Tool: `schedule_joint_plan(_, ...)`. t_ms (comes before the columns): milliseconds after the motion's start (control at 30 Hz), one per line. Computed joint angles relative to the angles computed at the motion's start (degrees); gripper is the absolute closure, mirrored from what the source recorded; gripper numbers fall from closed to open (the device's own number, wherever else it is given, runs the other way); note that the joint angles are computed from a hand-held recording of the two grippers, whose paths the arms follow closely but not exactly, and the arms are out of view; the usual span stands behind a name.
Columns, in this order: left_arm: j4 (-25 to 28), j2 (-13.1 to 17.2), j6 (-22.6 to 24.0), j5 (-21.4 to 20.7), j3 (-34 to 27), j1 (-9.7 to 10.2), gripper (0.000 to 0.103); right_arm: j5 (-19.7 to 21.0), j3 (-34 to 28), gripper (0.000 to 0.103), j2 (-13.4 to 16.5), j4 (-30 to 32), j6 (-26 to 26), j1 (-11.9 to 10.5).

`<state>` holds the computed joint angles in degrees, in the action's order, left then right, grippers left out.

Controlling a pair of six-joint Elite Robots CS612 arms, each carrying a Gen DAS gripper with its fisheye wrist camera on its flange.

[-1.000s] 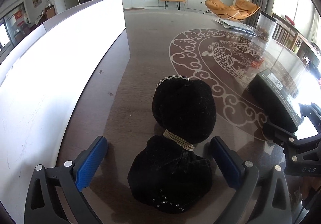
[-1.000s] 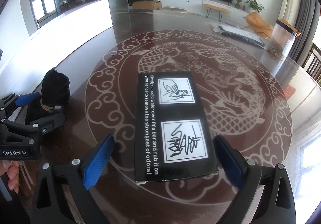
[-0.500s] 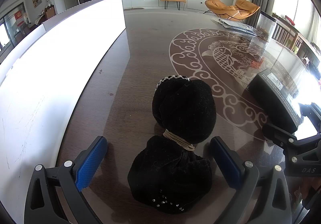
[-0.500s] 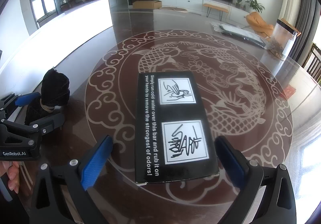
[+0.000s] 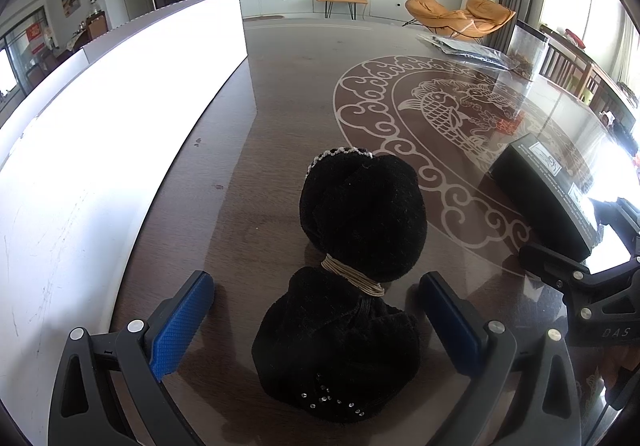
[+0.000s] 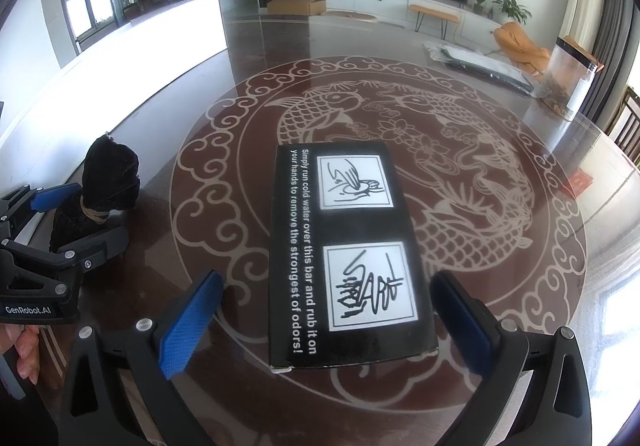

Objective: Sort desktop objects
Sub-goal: 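Lift the black beanie with the left tool while the right tool lifts the box, then carry beanie and box over the white bin and open both tools to drop them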

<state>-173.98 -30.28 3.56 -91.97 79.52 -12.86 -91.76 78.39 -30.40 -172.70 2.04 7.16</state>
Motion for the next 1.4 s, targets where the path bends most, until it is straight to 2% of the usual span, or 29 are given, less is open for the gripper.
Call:
schedule_joint_plan(100, 0.4, -0.1, 0.9, -1.1, 0.1, 0.13, 0.000, 2.2, -2.0, 0.000, -0.2, 6.0, -3.2, -0.5)
schedule_joint_plan(200, 1.4, -0.2, 3.3, -2.4, -0.1, 0.30, 0.000, 3.5, -6.6, 0.000, -0.1, 19.1, -6.6, -1.0)
schedule_joint_plan(300, 6.5, -0.5, 5.6, -3.4, -1.5, 0.49, 0.000, 3.7, -11.5, 0.002, 0.9, 29.2, -9.0, -1.1)
schedule_joint_plan(367, 11.1, -0.8, 7.4, -3.6, -2.6, 0.49, 0.000, 3.7, -12.9, 0.010, 1.2, 31.1, -9.6, -1.2)
schedule_joint_plan(400, 11.6, -0.8, 8.2, -4.0, -2.7, 0.55, 0.000, 3.7, -13.1, 0.024, 1.2, 31.1, -9.5, -1.2)
schedule_joint_plan(433, 10.4, -0.8, 8.7, -4.6, -2.3, 0.67, 0.000, 3.7, -13.1, 0.043, 1.1, 30.6, -9.3, -1.2)
schedule_joint_plan(467, 7.6, -0.7, 9.1, -5.0, -1.6, 0.76, 0.009, 3.8, -13.2, 0.043, 0.9, 30.8, -8.9, -1.3)
schedule_joint_plan(500, 4.9, -0.6, 9.3, -6.0, -1.0, 0.93, 0.028, 4.1, -13.1, 0.043, 0.8, 31.0, -8.7, -1.3)
schedule_joint_plan(533, 2.9, -0.6, 9.3, -6.6, -0.6, 1.05, 0.041, 4.1, -12.6, 0.043, 0.6, 30.4, -8.6, -1.3)
schedule_joint_plan(567, 2.2, -0.7, 9.2, -7.5, -0.3, 1.26, 0.069, 3.8, -11.9, 0.043, 0.3, 29.7, -8.6, -1.3)
schedule_joint_plan(667, 1.2, -0.8, 5.9, -13.2, 0.2, 2.61, 0.071, 5.1, -8.5, 0.043, -1.4, 26.2, -7.1, -1.6)
schedule_joint_plan(833, -5.8, -2.5, 2.9, -15.6, 3.4, 3.16, 0.071, 7.2, -2.6, 0.043, -5.0, 19.5, -5.9, -2.2)
schedule_joint_plan(1033, -11.0, -5.6, -0.2, -17.6, 7.3, 3.68, 0.071, 9.1, -1.8, 0.043, -6.2, 18.4, -6.2, -2.2)
schedule_joint_plan(1233, -13.9, -8.9, -4.1, -17.3, 8.1, 6.41, 0.070, 11.3, -8.3, 0.044, -4.7, 20.1, -8.9, -0.1)
schedule_joint_plan(1300, -13.2, -9.5, -5.2, -15.5, 7.1, 7.76, 0.071, 12.2, -12.3, 0.044, -3.4, 21.3, -10.3, 1.0)
schedule_joint_plan(1400, -10.9, -9.7, -6.3, -10.7, 5.2, 9.62, 0.071, 14.8, -19.4, 0.044, -0.9, 23.9, -12.0, 2.8)
